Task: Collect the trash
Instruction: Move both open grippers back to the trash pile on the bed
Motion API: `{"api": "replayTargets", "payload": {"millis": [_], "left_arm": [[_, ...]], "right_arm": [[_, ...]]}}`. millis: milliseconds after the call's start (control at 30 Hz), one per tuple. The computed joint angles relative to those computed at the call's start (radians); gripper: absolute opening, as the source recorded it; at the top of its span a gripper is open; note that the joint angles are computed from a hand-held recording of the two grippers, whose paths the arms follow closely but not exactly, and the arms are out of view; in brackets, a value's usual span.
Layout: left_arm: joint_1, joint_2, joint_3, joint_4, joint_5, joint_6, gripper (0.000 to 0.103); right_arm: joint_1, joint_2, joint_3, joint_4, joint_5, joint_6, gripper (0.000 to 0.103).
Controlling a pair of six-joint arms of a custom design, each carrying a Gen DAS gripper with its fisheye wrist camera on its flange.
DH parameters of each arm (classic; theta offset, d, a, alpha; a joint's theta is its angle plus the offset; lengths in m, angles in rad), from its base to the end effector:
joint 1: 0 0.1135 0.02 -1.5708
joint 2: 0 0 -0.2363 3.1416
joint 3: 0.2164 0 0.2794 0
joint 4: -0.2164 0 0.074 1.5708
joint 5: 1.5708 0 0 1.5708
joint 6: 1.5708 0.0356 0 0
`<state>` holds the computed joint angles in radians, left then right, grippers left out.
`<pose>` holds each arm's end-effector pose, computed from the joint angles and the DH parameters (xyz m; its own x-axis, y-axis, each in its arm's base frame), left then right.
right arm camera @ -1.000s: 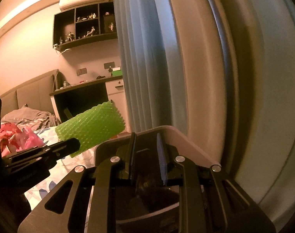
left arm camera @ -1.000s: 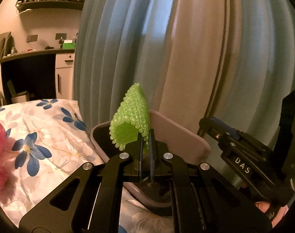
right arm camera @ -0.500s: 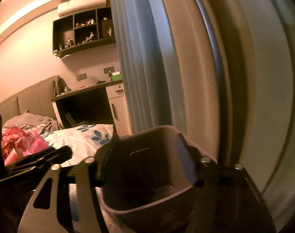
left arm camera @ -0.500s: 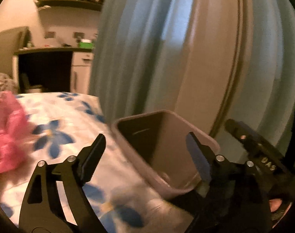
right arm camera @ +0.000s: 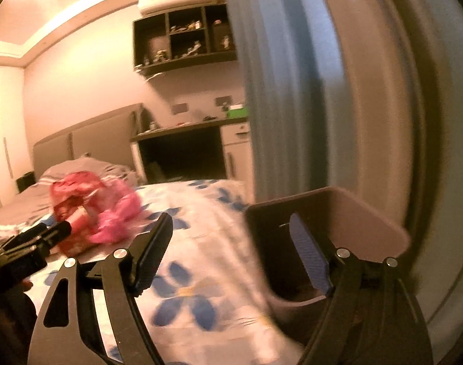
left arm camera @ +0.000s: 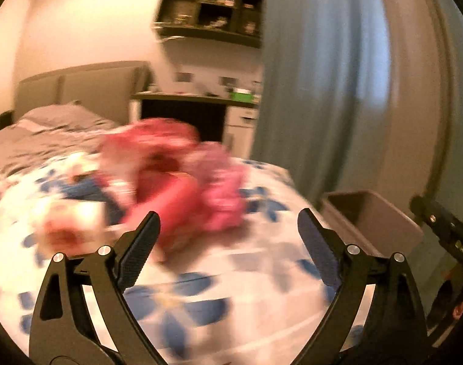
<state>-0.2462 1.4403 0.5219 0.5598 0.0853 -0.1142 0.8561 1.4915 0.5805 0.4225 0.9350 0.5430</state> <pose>0.2952 -0.0773 0.1289 -0.3746 -0.0229 -0.9269 0.2793 0.9505 -0.1364 0.2182 0.2078 0.1256 -0.2545 0.1749 -0.9511 0.1736 0.9758 0.1330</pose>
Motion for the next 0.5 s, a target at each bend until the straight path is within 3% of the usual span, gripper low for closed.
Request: {"api": "replayTargets", "payload": {"millis": [200, 500], "left_arm": [[0.204, -0.050, -0.046, -0.027, 0.066, 0.000, 0.090], [0.408, 0.036, 0.006, -0.032, 0.231, 0.043, 0.089]], "right_arm": [[0.051, 0.152, 0.161, -0.014, -0.047, -0.022, 0.077], [0.103, 0.381, 0.427, -0.064, -0.120, -0.055, 0.077]]}}
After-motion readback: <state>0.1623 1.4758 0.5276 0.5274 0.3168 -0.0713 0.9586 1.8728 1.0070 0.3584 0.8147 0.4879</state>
